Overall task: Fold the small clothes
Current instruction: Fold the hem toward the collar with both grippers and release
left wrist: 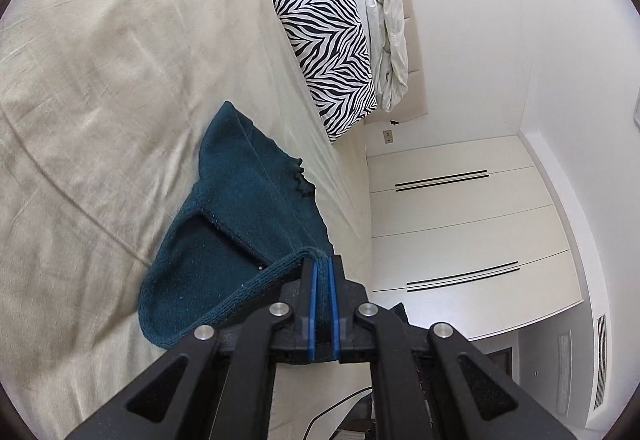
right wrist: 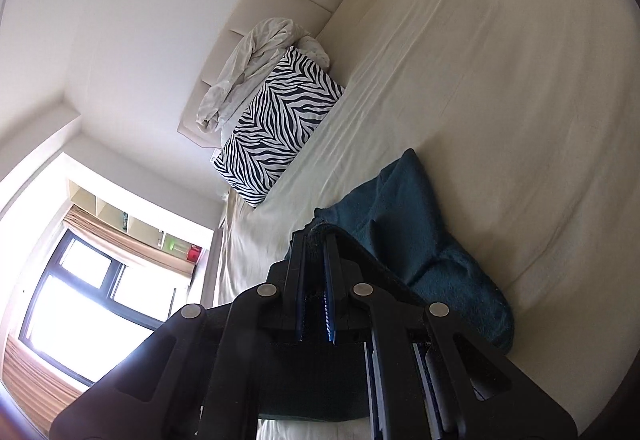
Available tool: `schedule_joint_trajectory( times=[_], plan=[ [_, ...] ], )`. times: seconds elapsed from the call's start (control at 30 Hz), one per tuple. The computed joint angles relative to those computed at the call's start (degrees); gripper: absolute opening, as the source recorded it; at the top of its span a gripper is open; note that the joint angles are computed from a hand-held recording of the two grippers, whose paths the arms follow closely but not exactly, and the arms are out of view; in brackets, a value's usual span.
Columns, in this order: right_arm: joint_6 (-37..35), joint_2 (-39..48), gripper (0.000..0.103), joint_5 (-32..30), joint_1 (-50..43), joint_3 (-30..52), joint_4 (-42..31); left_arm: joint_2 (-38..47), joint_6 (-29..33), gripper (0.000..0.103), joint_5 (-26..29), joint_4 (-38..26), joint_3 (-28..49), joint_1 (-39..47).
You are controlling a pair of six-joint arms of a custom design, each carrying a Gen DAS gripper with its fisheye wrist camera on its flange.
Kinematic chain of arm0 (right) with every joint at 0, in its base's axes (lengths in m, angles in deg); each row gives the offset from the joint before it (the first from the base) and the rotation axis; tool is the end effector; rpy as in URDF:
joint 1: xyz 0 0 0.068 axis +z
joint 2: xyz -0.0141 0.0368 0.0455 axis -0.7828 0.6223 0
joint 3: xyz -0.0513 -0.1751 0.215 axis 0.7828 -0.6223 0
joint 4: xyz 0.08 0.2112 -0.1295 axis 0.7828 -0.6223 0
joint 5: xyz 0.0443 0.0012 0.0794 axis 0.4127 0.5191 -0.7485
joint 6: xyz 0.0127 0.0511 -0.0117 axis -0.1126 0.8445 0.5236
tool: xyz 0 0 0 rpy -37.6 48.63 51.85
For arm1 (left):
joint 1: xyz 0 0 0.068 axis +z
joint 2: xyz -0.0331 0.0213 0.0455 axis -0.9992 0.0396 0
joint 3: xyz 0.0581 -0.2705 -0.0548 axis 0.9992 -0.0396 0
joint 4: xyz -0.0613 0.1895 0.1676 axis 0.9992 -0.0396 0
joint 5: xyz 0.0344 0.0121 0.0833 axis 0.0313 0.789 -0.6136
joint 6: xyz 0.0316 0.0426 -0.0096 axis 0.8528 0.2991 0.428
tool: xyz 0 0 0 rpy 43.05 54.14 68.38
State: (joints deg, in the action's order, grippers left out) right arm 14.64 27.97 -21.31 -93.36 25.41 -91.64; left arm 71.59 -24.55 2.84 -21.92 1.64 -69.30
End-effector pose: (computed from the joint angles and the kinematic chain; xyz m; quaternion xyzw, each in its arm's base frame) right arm 0.1967 -0.1351 0.1703 0.2526 0.8000 0.3900 0.3796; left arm 0.1762 0.0263 0.1736 -0.2350 0.7775 -0.5263 0.2516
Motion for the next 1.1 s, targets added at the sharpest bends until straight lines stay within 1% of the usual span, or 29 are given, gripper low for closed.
schedule_joint_trajectory(
  times=[0.1, 0.2, 0.3, 0.43, 0.53, 0.57, 0.6, 0.63, 0.67, 0.7, 0.73, 0.77, 0.8, 0.93, 0.97, 1.1],
  plan=[
    [4.98, 5.94, 0.007, 5.33, 5.43, 3.70, 7.57, 10.22, -2.00, 0.006, -5.76, 8.56, 4.03, -4.92],
    [8.21, 13.85, 0.007, 9.96, 10.35, 9.07, 12.33, 20.21, -2.46, 0.006, -9.82, 13.72, 8.97, -8.21],
    [10.76, 21.75, 0.007, 13.76, 13.73, 14.62, 15.69, 29.38, -3.45, 0.006, -12.20, 18.39, 13.80, -9.61],
    [14.54, 33.26, 0.007, 18.37, 17.18, 22.45, 18.46, 39.69, -2.25, 0.006, -15.67, 19.17, 20.37, -10.88],
    [15.57, 41.78, 0.008, 21.70, 19.08, 29.48, 17.70, 46.35, -1.02, 0.008, -19.08, 18.64, 24.51, -11.69],
    [16.12, 44.50, 0.009, 23.33, 19.61, 32.07, 16.14, 48.24, -1.24, 0.011, -19.88, 18.80, 25.36, -11.67],
    [16.68, 46.62, 0.011, 24.66, 19.86, 33.99, 14.50, 49.64, -1.75, 0.029, -19.65, 19.79, 25.49, -11.50],
    [17.54, 48.00, 0.013, 24.52, 19.72, 34.24, 15.25, 50.48, -2.79, 0.046, -18.88, 22.00, 24.61, -11.15],
    [18.25, 48.55, 0.026, 23.89, 19.45, 33.03, 17.97, 50.46, -3.34, 0.049, -18.49, 24.09, 23.13, -10.91],
    [18.21, 48.17, 0.050, 24.19, 19.25, 31.48, 19.91, 49.94, -2.16, 0.049, -18.68, 23.74, 22.37, -10.98],
    [17.75, 47.60, 0.061, 25.21, 19.19, 29.64, 21.67, 49.21, -0.82, 0.049, -18.89, 23.32, 21.54, -11.10],
    [16.67, 46.62, 0.064, 25.27, 18.86, 27.75, 22.98, 47.57, 0.25, 0.049, -19.17, 23.38, 19.87, -11.33],
    [15.09, 45.18, 0.064, 24.98, 18.66, 25.69, 23.61, 45.89, 1.52, 0.049, -19.53, 23.60, 18.01, -11.50],
    [5.15, 36.48, 0.063, 25.03, 17.44, 17.38, 20.16, 38.07, 7.16, 0.049, -23.14, 21.78, 11.35, -14.13],
    [2.23, 32.89, 0.062, 24.88, 16.70, 14.01, 19.23, 36.16, 8.71, 0.049, -24.03, 21.19, 9.81, -15.05],
    [-7.35, 23.20, 0.061, 24.80, 15.38, 4.32, 17.87, 30.34, 12.34, 0.049, -29.52, 20.96, 4.03, -18.14]
  ],
)
